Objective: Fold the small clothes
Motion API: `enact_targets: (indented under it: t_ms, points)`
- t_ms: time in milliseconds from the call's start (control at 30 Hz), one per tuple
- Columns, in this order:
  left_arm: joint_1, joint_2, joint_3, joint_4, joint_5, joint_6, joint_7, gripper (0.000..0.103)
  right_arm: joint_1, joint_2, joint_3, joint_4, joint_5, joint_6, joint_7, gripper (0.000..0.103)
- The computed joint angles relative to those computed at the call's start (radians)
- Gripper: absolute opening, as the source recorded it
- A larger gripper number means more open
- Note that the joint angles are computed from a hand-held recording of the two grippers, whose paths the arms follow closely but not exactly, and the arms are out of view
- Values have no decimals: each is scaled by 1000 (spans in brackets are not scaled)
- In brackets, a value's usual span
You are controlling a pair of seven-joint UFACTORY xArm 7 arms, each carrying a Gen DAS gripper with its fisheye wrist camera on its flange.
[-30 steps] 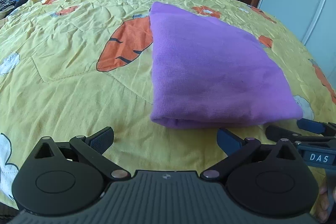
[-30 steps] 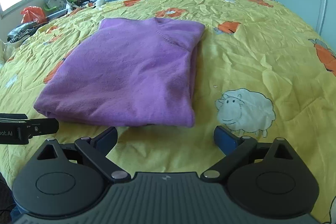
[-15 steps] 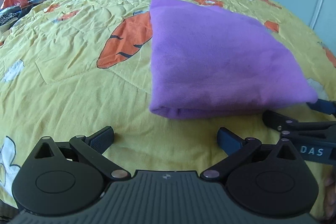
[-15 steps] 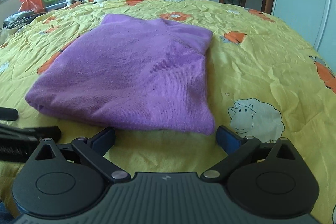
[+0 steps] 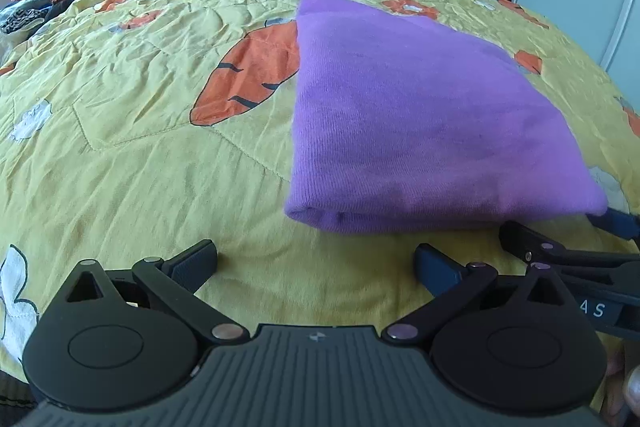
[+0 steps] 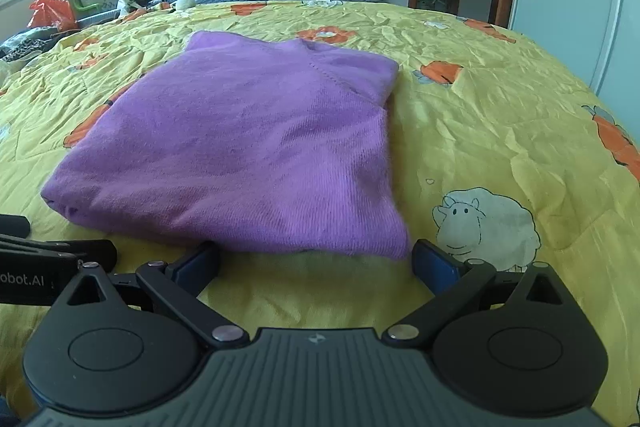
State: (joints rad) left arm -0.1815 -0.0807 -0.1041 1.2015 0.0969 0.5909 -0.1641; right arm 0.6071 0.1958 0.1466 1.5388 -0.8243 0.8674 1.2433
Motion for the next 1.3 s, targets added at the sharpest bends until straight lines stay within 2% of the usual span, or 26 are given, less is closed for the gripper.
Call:
enact_targets:
  t_ms: [1300]
  points:
    - [5, -14, 0, -39, 10, -60, -1, 103, -6, -14, 7, -24, -12, -17, 8, 103]
